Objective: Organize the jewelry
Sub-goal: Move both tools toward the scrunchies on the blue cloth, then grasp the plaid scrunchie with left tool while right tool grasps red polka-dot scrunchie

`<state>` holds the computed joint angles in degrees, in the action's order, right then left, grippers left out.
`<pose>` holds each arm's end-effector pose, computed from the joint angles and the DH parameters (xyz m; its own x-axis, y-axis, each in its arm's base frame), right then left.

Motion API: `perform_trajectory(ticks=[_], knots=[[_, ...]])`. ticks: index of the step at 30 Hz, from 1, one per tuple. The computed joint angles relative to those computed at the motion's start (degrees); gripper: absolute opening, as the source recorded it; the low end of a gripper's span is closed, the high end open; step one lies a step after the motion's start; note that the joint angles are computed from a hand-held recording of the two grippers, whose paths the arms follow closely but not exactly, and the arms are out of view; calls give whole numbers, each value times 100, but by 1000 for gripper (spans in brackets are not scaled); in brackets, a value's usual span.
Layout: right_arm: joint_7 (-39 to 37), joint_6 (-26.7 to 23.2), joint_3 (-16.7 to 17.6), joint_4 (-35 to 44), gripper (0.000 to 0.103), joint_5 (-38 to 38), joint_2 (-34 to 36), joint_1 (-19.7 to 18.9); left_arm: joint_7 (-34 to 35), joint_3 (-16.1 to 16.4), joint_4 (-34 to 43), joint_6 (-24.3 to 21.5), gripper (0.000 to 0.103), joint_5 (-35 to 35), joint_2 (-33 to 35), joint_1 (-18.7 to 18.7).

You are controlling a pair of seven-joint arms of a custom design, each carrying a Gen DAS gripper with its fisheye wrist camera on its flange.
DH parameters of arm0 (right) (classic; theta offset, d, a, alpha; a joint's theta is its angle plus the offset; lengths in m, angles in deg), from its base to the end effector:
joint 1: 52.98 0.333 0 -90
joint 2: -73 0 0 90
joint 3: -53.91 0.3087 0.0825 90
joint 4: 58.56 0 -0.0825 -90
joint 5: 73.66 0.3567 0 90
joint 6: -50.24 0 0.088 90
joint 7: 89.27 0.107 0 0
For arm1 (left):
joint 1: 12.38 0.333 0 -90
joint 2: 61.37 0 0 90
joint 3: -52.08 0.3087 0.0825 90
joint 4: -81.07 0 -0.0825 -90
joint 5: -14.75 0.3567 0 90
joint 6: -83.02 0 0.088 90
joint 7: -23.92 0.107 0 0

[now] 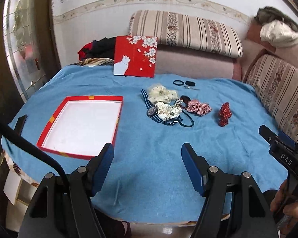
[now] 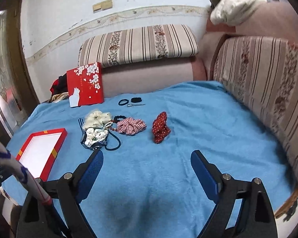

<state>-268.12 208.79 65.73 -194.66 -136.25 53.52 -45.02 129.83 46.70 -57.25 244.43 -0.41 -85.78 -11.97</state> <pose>0.4167 0.1981 0.5179 -0.2271 -0.9580 -0.1752 -0.5091 0.2701 -0.8172 0.4440 -0.0311 0.5697 -0.1574 -0.9875 -0.0024 -0.6608 0.1071 -0.7429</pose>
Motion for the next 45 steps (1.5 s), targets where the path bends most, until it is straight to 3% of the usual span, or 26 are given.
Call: perform_trajectory(ticks=[3, 6, 12, 17, 24, 28, 31, 36, 38, 40, 42, 44, 45], knots=[[37, 238, -128, -25, 93, 18, 172, -63, -106, -118, 148, 26, 70, 123, 256, 52], [-644, 540, -467, -43, 93, 758, 440, 85, -286, -245, 311, -44, 70, 332, 527, 113], [-1689, 484, -633, 8, 90, 1694, 774, 101, -659, -421, 638, -123, 70, 897, 1034, 178], [-2225, 613, -759, 146, 86, 2023, 1085, -8, -674, -335, 1151, -215, 70, 1026, 1596, 40], [-2310, 936, -970, 734, 83, 1964, 1727, -176, -28, -236, 2583, -559, 70, 478, 2785, -211], [-2578, 1203, -1166, 1206, 83, 2238, 2220, -133, 459, -372, 3776, -1070, 70, -45, 3672, -283], [-3038, 1462, -1278, 1553, 81, 2628, 2600, -94, 479, -454, 4775, -1605, 69, -110, 4390, -368], [-3285, 1921, -1628, 1808, 77, 2714, 2994, 122, 410, -448, 6236, -2119, 68, 276, 5499, -714], [-3570, 2117, -1520, 1751, 74, 3076, 3074, 1, 474, -490, 6673, -2357, 68, 337, 5833, -758], [-4235, 2135, -1066, 1731, 69, 3758, 3155, -382, 474, -488, 7125, -2624, 67, 436, 6164, -848], [-5122, 2206, -222, 1746, 62, 4641, 3270, -1105, 488, -496, 7634, -2916, 61, 528, 6528, -942], [-5647, 2244, 369, 1773, 57, 5179, 3373, -1613, 391, -447, 8003, -3128, 56, 638, 6786, -1044], [-5864, 2257, 635, 1787, 56, 5409, 3432, -1840, 354, -447, 8268, -3315, 49, 673, 6962, -1086]])
